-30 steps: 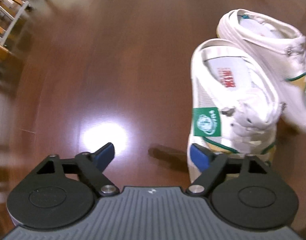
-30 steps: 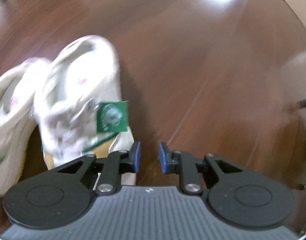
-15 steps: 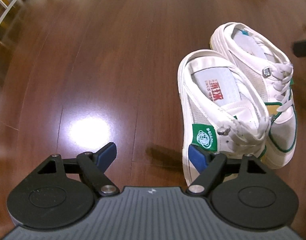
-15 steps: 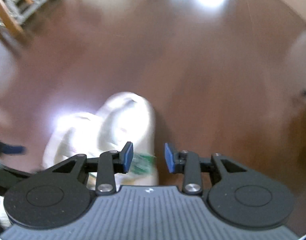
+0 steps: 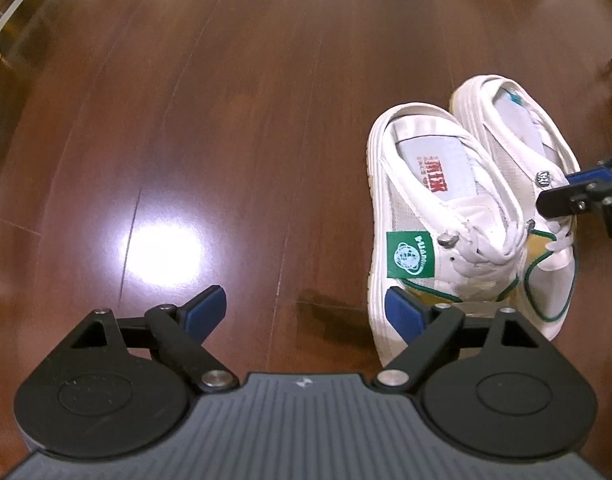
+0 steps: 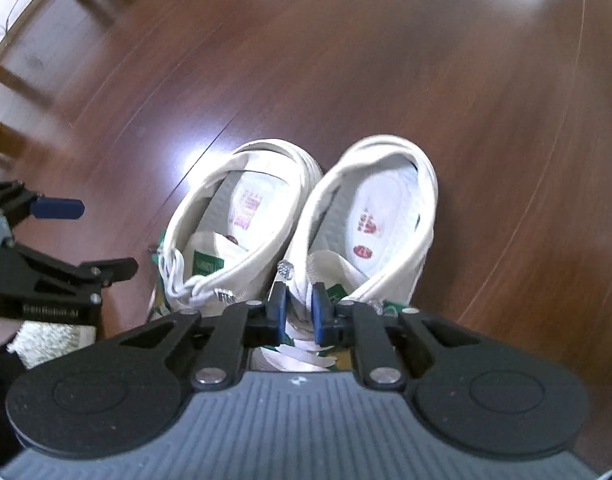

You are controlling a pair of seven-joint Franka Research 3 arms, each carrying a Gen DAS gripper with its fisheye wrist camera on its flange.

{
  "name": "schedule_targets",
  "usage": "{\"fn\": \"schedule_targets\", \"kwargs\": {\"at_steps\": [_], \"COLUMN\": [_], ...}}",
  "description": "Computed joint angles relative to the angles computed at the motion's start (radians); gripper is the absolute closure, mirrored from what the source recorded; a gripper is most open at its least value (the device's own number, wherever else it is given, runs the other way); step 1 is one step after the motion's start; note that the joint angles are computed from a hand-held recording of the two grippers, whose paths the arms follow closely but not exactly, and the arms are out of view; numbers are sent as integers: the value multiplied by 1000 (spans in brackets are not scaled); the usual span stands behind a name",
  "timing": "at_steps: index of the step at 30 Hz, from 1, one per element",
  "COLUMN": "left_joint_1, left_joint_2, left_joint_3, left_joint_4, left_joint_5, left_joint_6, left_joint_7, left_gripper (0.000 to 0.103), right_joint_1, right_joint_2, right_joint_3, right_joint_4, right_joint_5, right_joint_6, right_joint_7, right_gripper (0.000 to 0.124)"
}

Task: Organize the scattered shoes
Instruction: 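Lift the white sneakers toward the rack's bottom shelf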

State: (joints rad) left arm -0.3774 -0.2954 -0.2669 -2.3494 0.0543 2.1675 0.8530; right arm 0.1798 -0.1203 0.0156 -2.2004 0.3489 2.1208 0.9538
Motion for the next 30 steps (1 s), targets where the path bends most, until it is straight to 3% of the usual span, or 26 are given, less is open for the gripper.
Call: {"fn": "schedule_targets", "kwargs": {"at_steps": [4,8,11,19,21,23,25,28,30], "left_joint_1": [-14,14,18,14,12,17,29,38,43], "left_joint_2": [-11,36,8,5,-1,15,32,36,41], "left_joint_3": [-4,26,23,18,19,24,26,25,29], "left_joint_4": [-4,-32,-48,-52,-55,-38,-17,-4,0], "left_joint_5": [-11,11,9,-10,-14,-9,11,39,44], "left_joint_6": [-3,76,71,64,61,62,66,64,68], "left_joint_7": [16,106,122,114,124,139,151,172,195], "left_gripper": [15,15,15,15,15,15,15,15,15], "right_joint_1": [5,12,16,36,42,43,44,53,76], "right_joint_2": [16,39,82,68,91,75,63,91,167], "right_joint_3": [3,5,8,30,34,33,33,41,59], "right_joint_4": [18,54,99,51,76,73,76,106,165], "right_joint_5": [-8,-30,-24,-27,-40,-23,3,33,-55], "right_joint_6": [-6,-58,-107,9,7,9,41,76,48], "right_joint_7": [-27,-128,-143,-14,78,169,289,436,583], "right_gripper": [113,113,115,114,108,93,54,53,55]}}
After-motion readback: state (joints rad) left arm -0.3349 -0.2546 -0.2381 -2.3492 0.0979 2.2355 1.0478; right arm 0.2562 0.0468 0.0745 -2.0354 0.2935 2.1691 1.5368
